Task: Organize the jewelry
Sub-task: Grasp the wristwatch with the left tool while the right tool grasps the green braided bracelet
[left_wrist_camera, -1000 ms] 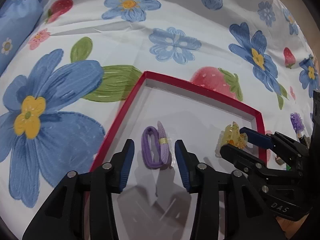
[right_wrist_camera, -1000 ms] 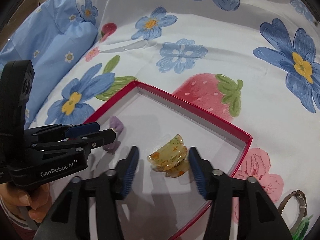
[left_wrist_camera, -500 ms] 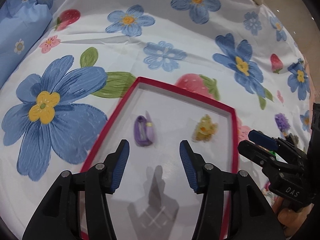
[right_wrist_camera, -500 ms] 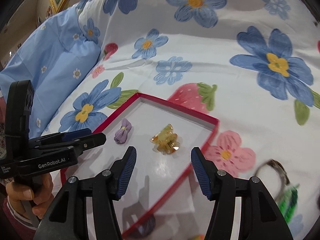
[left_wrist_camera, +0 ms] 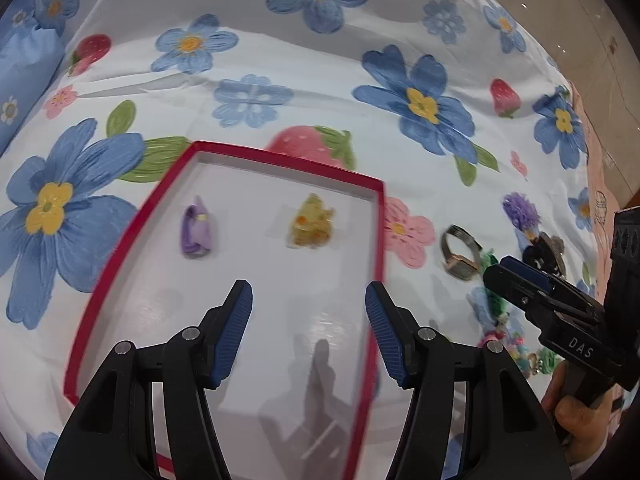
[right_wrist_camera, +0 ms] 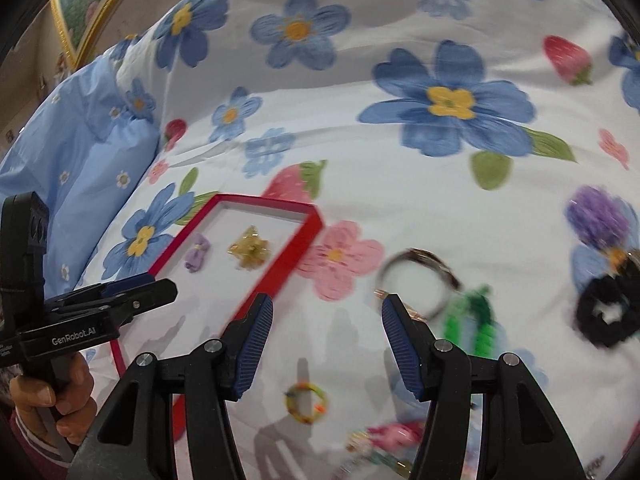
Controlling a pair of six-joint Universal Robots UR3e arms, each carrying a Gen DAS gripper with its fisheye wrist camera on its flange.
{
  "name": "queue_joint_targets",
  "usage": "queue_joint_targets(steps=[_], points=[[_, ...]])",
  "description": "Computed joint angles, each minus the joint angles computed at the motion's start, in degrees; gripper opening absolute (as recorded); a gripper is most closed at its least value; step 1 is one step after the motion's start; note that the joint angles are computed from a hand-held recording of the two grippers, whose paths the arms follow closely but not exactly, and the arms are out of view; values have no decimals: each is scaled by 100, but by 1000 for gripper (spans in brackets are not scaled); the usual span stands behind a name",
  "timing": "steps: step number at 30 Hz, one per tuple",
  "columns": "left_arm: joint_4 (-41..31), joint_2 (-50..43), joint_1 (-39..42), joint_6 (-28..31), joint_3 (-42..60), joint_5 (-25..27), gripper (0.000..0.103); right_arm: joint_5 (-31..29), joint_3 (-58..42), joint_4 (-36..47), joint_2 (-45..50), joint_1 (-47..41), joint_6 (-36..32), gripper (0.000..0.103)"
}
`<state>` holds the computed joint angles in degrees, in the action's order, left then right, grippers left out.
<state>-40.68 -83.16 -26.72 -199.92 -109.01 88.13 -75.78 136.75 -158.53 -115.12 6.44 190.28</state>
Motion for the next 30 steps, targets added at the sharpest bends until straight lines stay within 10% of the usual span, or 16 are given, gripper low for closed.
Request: queue_joint_targets(steps=[11,19,30], points=[[-24,-647,-730,-203,704,204,58,833,797,2005,-2523,-1602,-829,59],[-164,-1324,-1061,-220,1418,341,58,2021,683,5484,-4945,-4009,-2589,59],[-484,-2700,-1320,-190,3006,131,58,1373,1221,3232,-3157,-3266,-2053,31]])
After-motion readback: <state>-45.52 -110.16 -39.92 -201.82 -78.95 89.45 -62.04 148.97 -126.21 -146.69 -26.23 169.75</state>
